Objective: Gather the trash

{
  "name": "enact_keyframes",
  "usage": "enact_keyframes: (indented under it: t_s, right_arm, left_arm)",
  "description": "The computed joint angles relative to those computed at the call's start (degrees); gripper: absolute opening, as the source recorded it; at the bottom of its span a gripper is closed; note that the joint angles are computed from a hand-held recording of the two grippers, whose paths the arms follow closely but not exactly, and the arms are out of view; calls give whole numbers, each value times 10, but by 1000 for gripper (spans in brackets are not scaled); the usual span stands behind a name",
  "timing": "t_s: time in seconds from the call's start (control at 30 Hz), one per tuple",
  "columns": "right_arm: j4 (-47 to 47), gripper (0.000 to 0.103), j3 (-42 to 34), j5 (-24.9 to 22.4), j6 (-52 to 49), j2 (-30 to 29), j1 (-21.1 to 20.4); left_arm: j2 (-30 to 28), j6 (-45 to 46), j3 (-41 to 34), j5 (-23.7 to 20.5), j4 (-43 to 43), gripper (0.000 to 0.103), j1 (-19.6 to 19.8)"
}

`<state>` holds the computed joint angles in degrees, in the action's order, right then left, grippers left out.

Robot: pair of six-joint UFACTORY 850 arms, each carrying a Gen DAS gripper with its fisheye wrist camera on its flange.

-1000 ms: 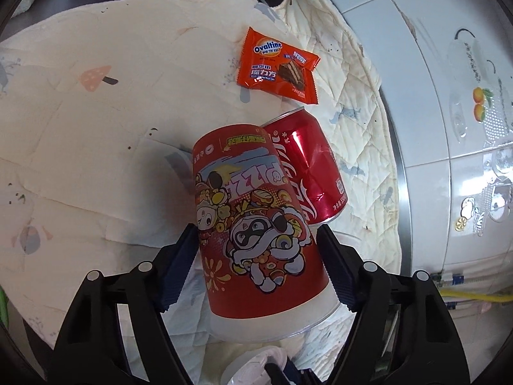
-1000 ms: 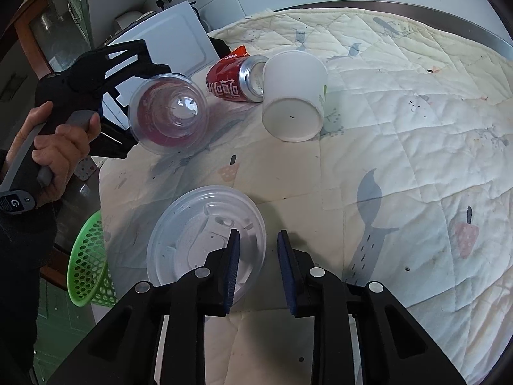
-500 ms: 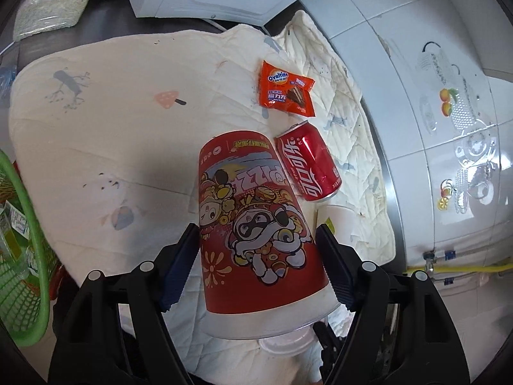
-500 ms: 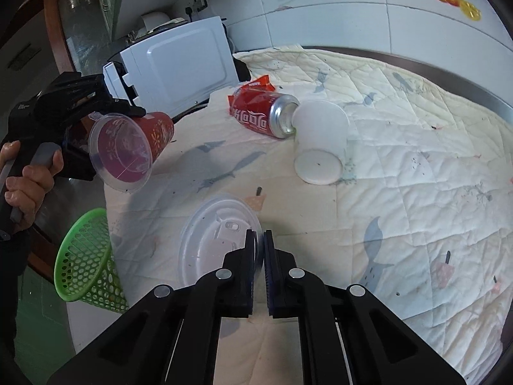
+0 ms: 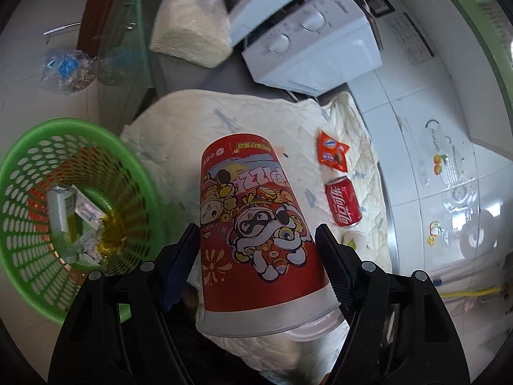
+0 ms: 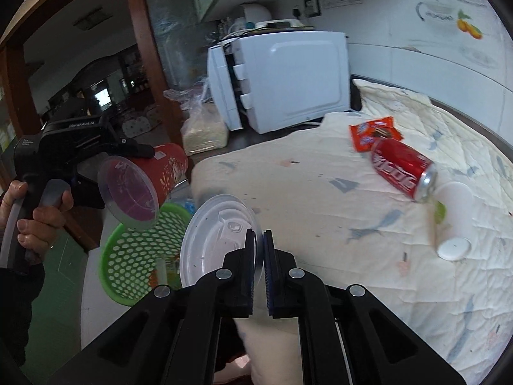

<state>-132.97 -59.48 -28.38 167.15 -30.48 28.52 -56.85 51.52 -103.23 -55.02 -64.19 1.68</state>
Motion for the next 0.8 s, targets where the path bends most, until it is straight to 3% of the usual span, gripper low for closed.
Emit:
enact_keyframes:
  t_s: [0.17, 0.4, 0.8]
  right_arm:
    - [-19, 6, -106, 61, -31, -63, 14]
    - [30, 6, -222, 127, -124, -142, 32]
    - [115, 6, -280, 155, -221, -187, 38]
  left_arm:
    - [-16, -29, -8, 17, 13, 72, 46]
    - [-35, -61, -25, 23, 24, 72, 85]
    - [-34, -47, -19, 20, 7, 72, 99]
